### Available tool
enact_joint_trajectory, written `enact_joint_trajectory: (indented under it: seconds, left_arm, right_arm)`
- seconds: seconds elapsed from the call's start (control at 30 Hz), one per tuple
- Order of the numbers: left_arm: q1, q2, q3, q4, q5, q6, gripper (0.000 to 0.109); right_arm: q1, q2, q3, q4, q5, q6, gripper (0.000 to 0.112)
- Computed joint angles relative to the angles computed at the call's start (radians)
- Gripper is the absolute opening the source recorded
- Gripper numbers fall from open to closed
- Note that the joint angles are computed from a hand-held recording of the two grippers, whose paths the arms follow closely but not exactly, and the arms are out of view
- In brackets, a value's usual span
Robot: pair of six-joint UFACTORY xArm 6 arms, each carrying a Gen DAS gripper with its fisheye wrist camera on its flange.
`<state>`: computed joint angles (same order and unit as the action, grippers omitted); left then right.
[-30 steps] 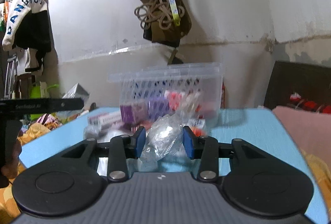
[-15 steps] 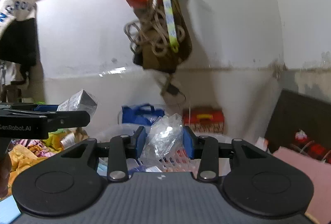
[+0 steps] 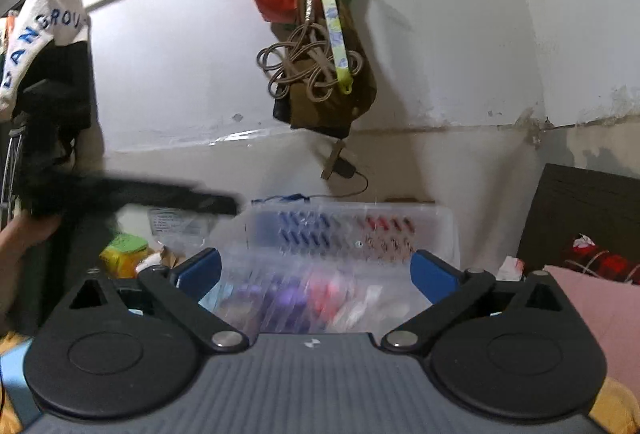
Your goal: Organize objects
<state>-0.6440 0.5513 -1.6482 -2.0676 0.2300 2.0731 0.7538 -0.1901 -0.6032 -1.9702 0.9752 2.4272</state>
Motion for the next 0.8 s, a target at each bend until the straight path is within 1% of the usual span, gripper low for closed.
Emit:
enact_joint_trajectory:
  seconds: [0.03,0.07,0.13,0.17,0.2,0.23,0.27,0.3,0.33,0.4,0.53,0.57,0.63,0.7,0.73,0.77,0.8]
  left_arm:
    - [-0.012,0.038,-0.047,0.076,-0.033,-0.085,0.099]
    - [-0.017,0.061,-0.079,0.11,-0.054,-0.13,0.099]
    - [-0.017,0.088,-0.119,0.147,-0.066,-0.175,0.099]
    - [-0.014,0.086,-0.123,0.119,-0.065,-0.151,0.099]
    - [-0.009,0.077,-0.121,0.05,-0.062,-0.085,0.099]
    - [-0.003,0.062,-0.106,0.022,-0.052,-0.053,0.099]
    - [0.002,0.046,-0.085,0.031,-0.039,-0.056,0.099]
    - [0.013,0.017,-0.044,-0.001,-0.013,-0.018,0.099]
    - [0.033,-0.028,0.021,-0.073,0.038,0.062,0.099]
    - [0.075,-0.119,0.17,-0.184,0.137,0.196,0.099]
    - [0.147,-0.249,0.434,-0.265,0.28,0.306,0.099]
    - [0.159,-0.274,0.491,-0.272,0.3,0.345,0.099]
    - [0.181,-0.323,0.604,-0.363,0.355,0.479,0.099]
    - [0.193,-0.35,0.665,-0.445,0.363,0.566,0.099]
    - [0.207,-0.368,0.702,-0.486,0.39,0.598,0.099]
    - [0.222,-0.382,0.731,-0.498,0.409,0.604,0.099]
    - [0.24,-0.394,0.757,-0.5,0.418,0.605,0.099]
  right_arm:
    - [0.017,0.003,0.008,0.011,0.016,0.011,0.103]
    - [0.023,0.005,0.012,0.016,0.011,0.017,0.103]
    - [0.022,0.0,0.017,0.016,0.0,0.029,0.103]
    - [0.018,-0.006,0.021,0.01,-0.01,0.038,0.103]
    - [0.01,-0.012,0.023,0.007,-0.033,0.031,0.103]
    - [0.007,-0.014,0.024,0.007,-0.044,0.025,0.103]
    - [0.013,-0.013,0.028,0.006,-0.033,0.033,0.103]
    - [0.018,-0.009,0.031,0.006,-0.026,0.051,0.103]
    - [0.021,-0.012,0.036,0.005,-0.036,0.074,0.103]
    - [0.06,-0.006,0.062,-0.012,-0.006,0.156,0.103]
    - [0.132,0.024,0.073,-0.031,0.019,0.229,0.103]
    - [0.147,0.042,0.069,-0.038,0.012,0.239,0.103]
    - [0.169,0.085,0.046,-0.023,-0.001,0.228,0.101]
    - [0.179,0.131,0.014,0.003,-0.008,0.219,0.095]
    - [0.188,0.15,0.007,0.012,0.001,0.229,0.089]
    - [0.195,0.163,0.002,0.02,0.008,0.238,0.086]
    - [0.196,0.174,-0.004,0.021,0.009,0.246,0.085]
